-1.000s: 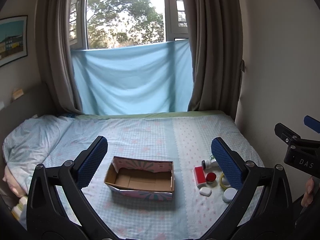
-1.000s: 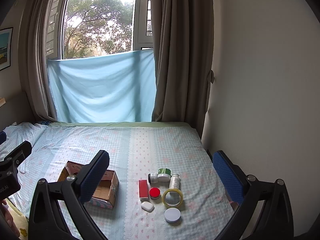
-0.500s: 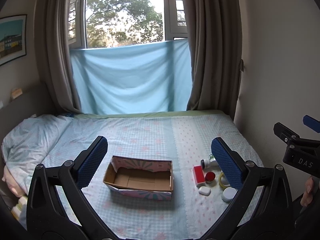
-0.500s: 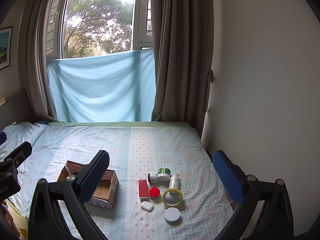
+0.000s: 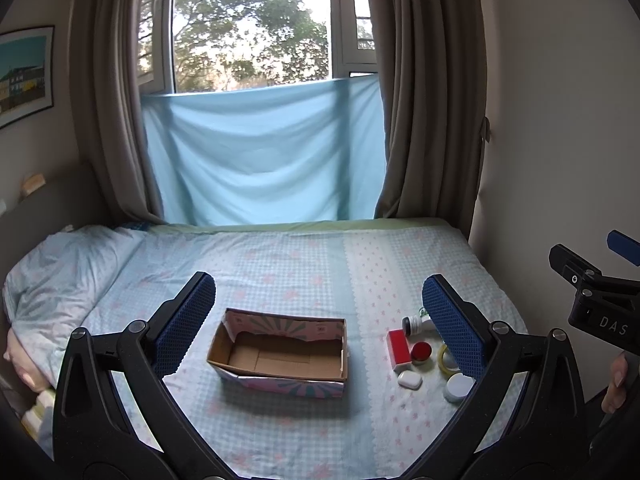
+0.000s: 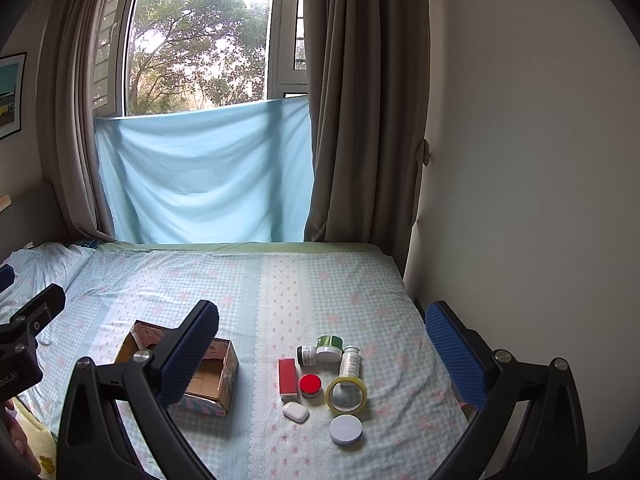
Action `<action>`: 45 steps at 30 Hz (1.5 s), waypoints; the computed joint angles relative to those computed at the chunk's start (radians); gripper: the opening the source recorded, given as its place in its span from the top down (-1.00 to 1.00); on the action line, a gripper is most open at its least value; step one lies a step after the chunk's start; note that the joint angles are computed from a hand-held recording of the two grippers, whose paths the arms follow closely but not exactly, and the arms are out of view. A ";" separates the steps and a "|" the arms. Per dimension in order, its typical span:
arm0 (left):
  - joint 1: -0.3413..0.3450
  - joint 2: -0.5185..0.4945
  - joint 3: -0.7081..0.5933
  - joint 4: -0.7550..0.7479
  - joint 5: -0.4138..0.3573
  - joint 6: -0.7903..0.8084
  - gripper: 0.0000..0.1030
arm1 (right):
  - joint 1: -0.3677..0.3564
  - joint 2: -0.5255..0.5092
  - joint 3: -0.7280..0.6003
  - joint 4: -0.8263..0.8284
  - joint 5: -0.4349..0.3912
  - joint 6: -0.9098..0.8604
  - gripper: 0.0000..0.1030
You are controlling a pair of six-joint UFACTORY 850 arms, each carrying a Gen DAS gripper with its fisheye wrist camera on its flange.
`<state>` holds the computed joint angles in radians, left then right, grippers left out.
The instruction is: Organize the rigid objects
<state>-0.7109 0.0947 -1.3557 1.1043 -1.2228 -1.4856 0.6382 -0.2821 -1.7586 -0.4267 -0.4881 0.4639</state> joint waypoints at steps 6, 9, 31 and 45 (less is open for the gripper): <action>0.004 0.002 0.000 -0.004 0.004 0.003 -0.99 | 0.004 -0.001 -0.001 -0.004 -0.002 0.004 -1.00; 0.010 0.006 0.002 -0.015 0.012 0.007 -0.99 | 0.005 0.000 0.000 -0.004 -0.003 0.006 -1.00; 0.370 -0.272 -0.116 -0.584 0.413 0.505 -0.99 | -0.075 -0.186 -0.013 0.127 -0.129 -0.025 -1.00; 0.472 -0.880 -0.594 -0.951 0.307 0.799 -0.99 | -0.148 -0.593 -0.316 0.295 -0.272 0.091 -1.00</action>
<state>-0.2388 -0.7855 -1.9494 0.1529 -0.9161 -0.6863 0.4906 -0.8753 -2.0745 -0.1322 -0.7599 0.5552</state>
